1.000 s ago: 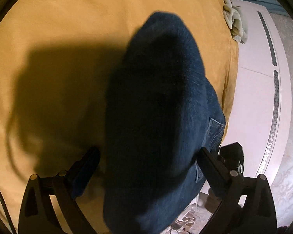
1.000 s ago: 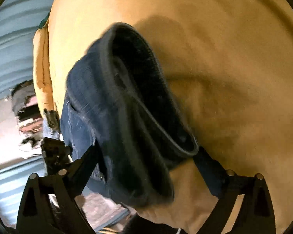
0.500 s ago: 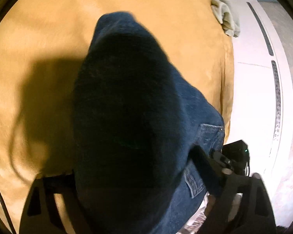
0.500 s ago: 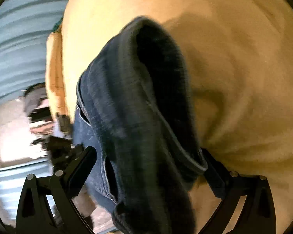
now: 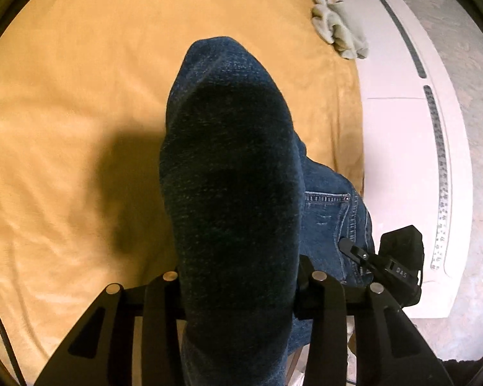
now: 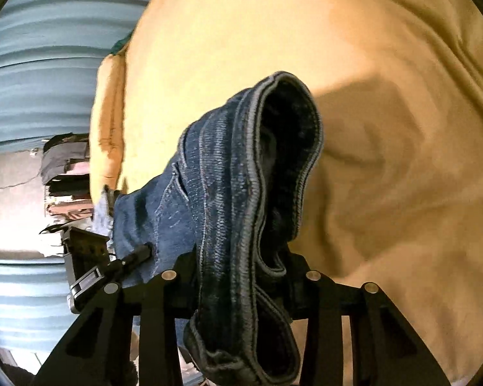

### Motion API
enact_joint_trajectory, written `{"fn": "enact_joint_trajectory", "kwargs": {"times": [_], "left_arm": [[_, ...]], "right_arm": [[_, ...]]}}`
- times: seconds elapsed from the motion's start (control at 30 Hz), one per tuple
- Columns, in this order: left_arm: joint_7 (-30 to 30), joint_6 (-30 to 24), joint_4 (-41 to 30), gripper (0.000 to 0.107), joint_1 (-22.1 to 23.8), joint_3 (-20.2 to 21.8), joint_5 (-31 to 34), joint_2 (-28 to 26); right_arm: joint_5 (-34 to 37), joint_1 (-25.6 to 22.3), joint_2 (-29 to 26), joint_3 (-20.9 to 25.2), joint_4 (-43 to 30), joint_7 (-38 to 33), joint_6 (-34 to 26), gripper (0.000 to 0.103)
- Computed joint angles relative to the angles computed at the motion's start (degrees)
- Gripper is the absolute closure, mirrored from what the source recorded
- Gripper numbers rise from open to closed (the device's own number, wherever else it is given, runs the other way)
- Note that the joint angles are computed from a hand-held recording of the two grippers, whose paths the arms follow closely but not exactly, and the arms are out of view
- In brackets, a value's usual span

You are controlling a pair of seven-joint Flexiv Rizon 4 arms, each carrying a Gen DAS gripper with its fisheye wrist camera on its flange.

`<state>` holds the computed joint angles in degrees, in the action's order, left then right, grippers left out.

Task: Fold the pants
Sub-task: 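Carry the jeans bundle with the right gripper toward the stack of folded clothes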

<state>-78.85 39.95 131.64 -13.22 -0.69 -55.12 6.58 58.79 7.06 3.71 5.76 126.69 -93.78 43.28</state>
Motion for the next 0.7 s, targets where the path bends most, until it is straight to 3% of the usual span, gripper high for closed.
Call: {"fn": "enact_joint_trajectory", "kwargs": {"times": [0.17, 0.43, 0.6, 0.7], "left_arm": [[-0.8, -9.7, -4.8, 0.072, 3.3, 3.0, 6.9, 3.7], [3.8, -23.7, -12.0, 0.072, 11.4, 9.4, 11.7, 7.0], [13.6, -36.0, -20.3, 0.072, 20.4, 16.2, 8.9, 3.3], [20.7, -46.9, -30.2, 0.073, 27.8, 19.7, 6.1, -4.0]], "right_arm": [[-4.5, 2.8, 6.0, 1.7, -3.7, 7.5, -0.9, 0.063], [-11.7, 10.1, 6.7, 4.4, -12.2, 19.3, 1.3, 0.064], [-22.2, 17.0, 0.0, 10.0, -19.8, 33.0, 11.1, 0.064], [-36.8, 22.6, -7.0, 12.8, -24.7, 48.1, 18.2, 0.064]]}}
